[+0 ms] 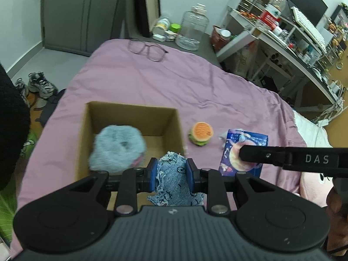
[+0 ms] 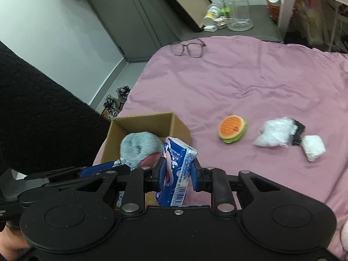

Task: Organize soft objects
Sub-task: 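Carry the cat plush and tissue packet with both grippers over the box, then open both grippers to drop the cat plush and tissue packet in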

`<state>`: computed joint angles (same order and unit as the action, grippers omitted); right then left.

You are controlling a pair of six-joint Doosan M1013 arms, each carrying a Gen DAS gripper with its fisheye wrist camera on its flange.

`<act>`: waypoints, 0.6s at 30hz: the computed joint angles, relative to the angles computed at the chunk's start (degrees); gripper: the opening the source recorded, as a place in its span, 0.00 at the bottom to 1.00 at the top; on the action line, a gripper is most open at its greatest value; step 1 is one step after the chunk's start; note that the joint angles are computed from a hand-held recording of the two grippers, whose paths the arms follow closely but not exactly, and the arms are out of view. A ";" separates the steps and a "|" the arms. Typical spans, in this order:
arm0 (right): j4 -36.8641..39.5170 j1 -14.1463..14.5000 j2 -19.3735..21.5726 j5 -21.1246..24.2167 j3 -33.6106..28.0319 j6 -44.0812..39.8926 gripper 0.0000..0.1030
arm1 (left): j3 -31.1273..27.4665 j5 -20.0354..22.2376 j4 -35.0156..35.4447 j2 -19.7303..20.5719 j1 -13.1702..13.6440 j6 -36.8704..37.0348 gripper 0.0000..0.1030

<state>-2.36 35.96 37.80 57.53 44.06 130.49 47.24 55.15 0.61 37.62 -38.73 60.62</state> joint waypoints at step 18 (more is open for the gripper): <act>-4.12 1.31 14.33 12.22 -24.29 -0.65 0.26 | 6.44 -3.04 -2.29 -1.63 3.94 0.06 0.27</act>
